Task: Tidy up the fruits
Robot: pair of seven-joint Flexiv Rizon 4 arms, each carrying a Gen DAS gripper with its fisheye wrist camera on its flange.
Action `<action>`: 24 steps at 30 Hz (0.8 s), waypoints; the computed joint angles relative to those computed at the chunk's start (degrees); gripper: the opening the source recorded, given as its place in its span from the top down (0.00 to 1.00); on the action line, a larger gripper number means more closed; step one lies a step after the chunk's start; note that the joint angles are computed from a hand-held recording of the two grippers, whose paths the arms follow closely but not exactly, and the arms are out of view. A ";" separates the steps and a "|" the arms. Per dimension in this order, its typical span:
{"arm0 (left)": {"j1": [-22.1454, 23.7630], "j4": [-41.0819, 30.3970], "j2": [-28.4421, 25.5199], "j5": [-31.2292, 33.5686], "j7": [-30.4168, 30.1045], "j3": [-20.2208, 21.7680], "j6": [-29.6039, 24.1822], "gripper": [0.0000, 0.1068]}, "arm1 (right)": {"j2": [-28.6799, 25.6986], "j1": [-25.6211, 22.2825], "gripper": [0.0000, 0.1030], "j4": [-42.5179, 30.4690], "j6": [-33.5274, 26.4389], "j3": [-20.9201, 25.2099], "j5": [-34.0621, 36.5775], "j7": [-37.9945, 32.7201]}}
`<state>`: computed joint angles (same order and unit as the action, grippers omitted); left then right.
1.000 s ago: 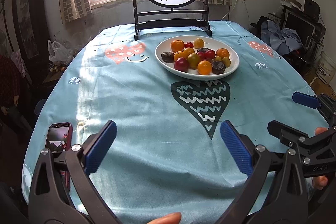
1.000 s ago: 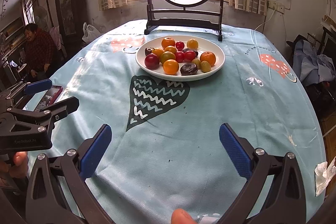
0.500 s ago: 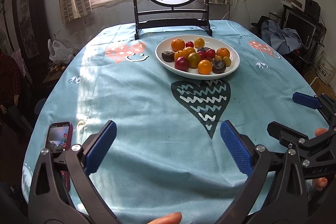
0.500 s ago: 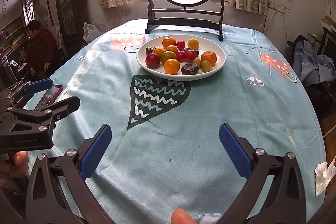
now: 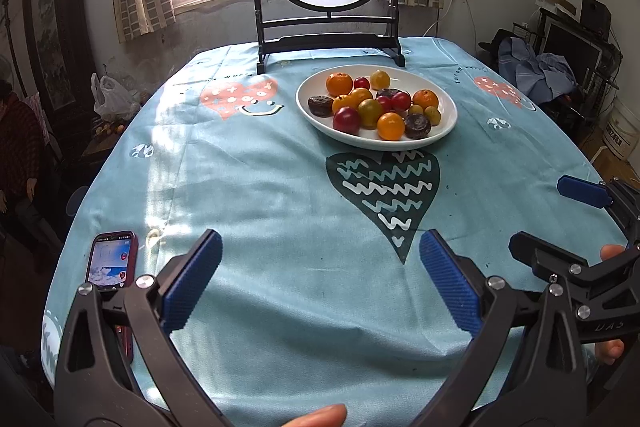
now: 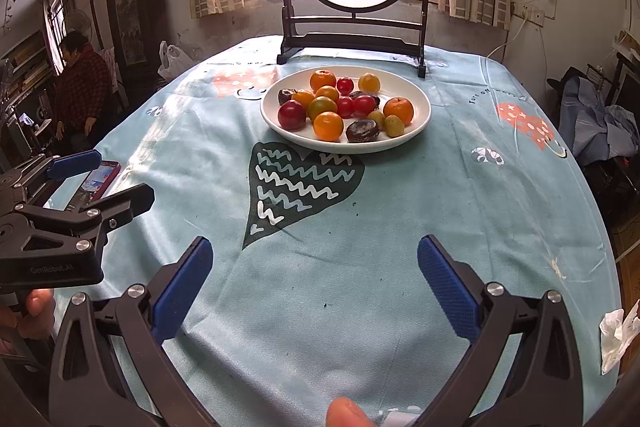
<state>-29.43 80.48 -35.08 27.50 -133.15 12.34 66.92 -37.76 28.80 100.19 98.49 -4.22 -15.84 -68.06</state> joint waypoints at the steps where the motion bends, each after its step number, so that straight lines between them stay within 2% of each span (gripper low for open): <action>1: 0.01 -0.03 0.00 -0.02 0.02 -0.05 -0.06 0.06 | 0.03 0.02 0.01 0.00 -0.05 -0.03 0.02 0.00; 24: -0.01 -0.03 -0.03 0.35 -0.18 -0.04 -0.10 0.06 | -0.11 0.73 0.01 0.16 0.20 -0.58 0.34 -0.10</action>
<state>-29.44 80.45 -35.11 27.85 -133.33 12.31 66.82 -37.87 29.53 100.35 98.70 -4.80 -15.50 -68.17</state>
